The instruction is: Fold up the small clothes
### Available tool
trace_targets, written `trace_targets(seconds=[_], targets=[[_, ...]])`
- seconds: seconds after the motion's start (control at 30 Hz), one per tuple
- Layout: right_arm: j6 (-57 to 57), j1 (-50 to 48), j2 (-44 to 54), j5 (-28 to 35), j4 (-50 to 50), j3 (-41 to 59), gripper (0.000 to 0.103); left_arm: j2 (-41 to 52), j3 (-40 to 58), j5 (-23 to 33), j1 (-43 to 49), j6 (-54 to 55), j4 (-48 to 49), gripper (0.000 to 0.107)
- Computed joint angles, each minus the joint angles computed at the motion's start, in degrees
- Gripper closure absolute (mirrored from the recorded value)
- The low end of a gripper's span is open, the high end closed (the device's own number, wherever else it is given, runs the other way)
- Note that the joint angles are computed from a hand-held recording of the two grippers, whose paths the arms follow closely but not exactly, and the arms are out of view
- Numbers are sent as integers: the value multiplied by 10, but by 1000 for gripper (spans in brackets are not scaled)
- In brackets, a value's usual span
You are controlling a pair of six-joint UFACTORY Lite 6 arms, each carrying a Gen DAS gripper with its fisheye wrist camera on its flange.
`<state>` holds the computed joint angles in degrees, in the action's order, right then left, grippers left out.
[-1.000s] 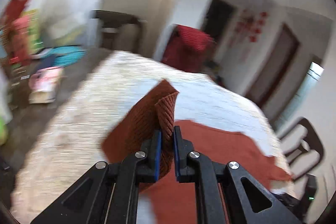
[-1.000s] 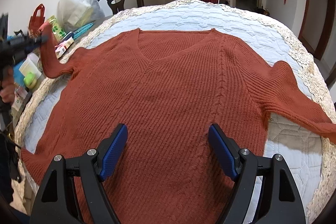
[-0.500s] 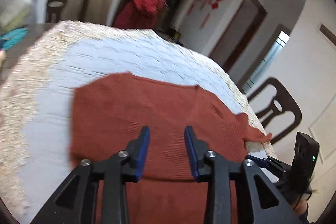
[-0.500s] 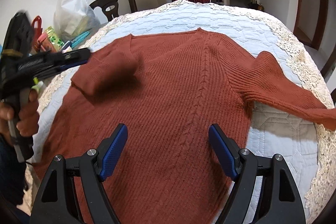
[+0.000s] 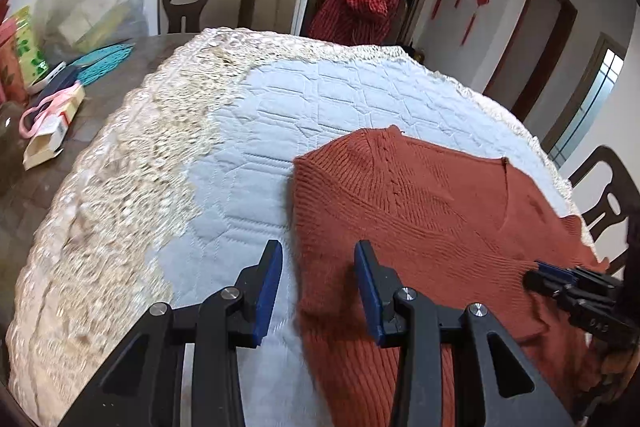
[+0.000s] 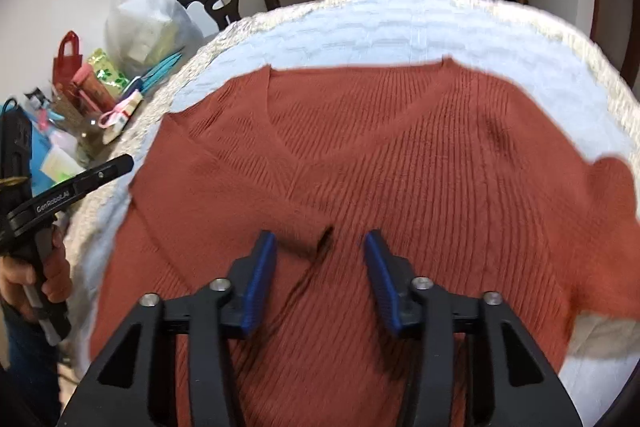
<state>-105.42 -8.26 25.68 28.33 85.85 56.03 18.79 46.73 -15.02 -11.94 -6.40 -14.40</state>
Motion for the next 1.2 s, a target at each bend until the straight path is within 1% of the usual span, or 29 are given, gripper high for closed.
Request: trace_targets(seconds=[0.03,0.07,0.13,0.17,0.2,0.23,0.27,0.3,0.4,0.5,0.53,0.57,0.6,0.63,0.67,0.7,0.77,0.83,0.87,0.9,0.93,0.97,1.0,1.03,1.07,1.1,1.13,1.17,1.2], targets=[[6,1,-1,6,-8,2,92,7,11,2,-3,27,-25,67],[6,5,-5,3,-11,4,98,18,23,2,-3,38,-32,67],[-1,9,-15,9,-13,7,99,40,48,5,-2,49,-35,67],[-4,9,-18,16,-12,13,99,50,57,6,0,47,-32,75],[-6,9,-22,24,-8,17,99,57,63,4,1,50,-32,91],[-12,8,-28,39,1,25,99,63,70,4,2,68,-48,94],[-17,10,-29,47,10,32,99,66,72,2,6,62,-40,95],[-21,7,-28,55,17,40,99,67,71,-1,10,32,-10,97],[-5,-1,12,77,20,94,99,55,52,-27,22,-34,50,98],[32,-7,73,73,5,147,99,40,28,-53,42,-137,149,98],[55,-10,91,74,-16,161,99,50,37,-50,49,-160,177,98],[103,-11,120,69,-62,189,98,58,45,-42,51,-167,185,96],[142,-8,144,51,-96,209,98,66,54,-31,52,-172,186,93],[156,-7,149,36,-106,213,98,69,58,-27,54,-183,193,93],[147,-10,144,26,-94,203,98,65,55,-28,55,-184,193,93],[130,-17,137,30,-79,193,98,54,46,-32,53,-172,177,93],[97,-33,107,53,-54,159,98,19,20,-41,42,-109,108,93],[68,-37,79,64,-36,130,98,-14,-6,-49,32,-107,106,93],[56,-31,70,70,-32,120,98,-29,-19,-54,23,-109,108,89],[47,-27,66,72,-35,112,98,-34,-25,-53,15,-108,109,83],[43,-23,68,69,-40,111,98,-29,-21,-45,5,-98,102,82],[62,-11,81,56,-62,122,98,-15,-11,-29,-7,-74,80,81],[103,0,98,39,-103,136,98,-2,-3,-15,-12,-73,81,81],[120,2,108,35,-121,143,97,11,3,-3,-17,-76,86,81],[113,-3,98,39,-114,136,96,16,0,-4,-23,-56,68,81],[124,-5,94,41,-130,133,95,7,-17,-19,-29,-19,35,79],[139,-10,85,45,-152,129,94,-3,-25,-16,-32,-5,23,79],[148,-13,81,48,-168,127,94,-15,-31,-10,-31,-16,31,79],[148,-19,76,53,-179,124,94,-24,-38,-10,-27,-49,63,78]])
